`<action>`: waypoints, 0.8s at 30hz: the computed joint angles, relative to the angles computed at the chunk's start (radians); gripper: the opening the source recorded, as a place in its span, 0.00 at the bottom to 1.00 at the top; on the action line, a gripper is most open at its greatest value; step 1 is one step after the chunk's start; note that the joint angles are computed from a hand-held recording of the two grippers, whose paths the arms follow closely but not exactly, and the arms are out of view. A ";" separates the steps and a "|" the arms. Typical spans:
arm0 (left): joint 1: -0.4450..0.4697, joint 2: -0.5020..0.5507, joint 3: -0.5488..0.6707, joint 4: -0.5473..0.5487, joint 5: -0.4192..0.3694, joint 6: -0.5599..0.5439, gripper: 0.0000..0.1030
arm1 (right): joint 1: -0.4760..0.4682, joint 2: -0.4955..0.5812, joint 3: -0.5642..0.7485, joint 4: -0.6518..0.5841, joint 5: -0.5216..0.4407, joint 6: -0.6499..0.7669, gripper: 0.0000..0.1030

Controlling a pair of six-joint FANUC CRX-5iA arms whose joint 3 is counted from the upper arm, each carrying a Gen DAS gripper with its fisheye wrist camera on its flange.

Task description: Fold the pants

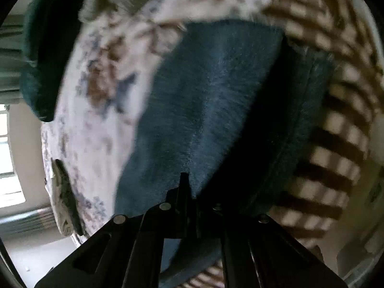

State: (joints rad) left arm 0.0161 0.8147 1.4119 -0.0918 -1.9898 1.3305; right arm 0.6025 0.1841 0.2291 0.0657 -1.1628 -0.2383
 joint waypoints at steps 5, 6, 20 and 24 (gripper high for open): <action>0.009 -0.058 -0.099 0.015 0.039 0.014 0.97 | 0.016 0.047 0.112 -0.018 -0.162 0.086 0.05; 0.010 -0.069 -0.124 0.014 0.048 0.018 0.97 | -0.007 0.070 0.124 -0.085 -0.184 0.134 0.07; 0.294 -0.233 -0.358 0.064 0.155 0.145 0.97 | 0.101 0.248 0.469 -0.186 -0.309 0.153 0.70; 0.418 -0.182 -0.275 0.015 0.118 0.138 0.97 | 0.153 0.404 0.665 -0.246 -0.254 0.153 0.70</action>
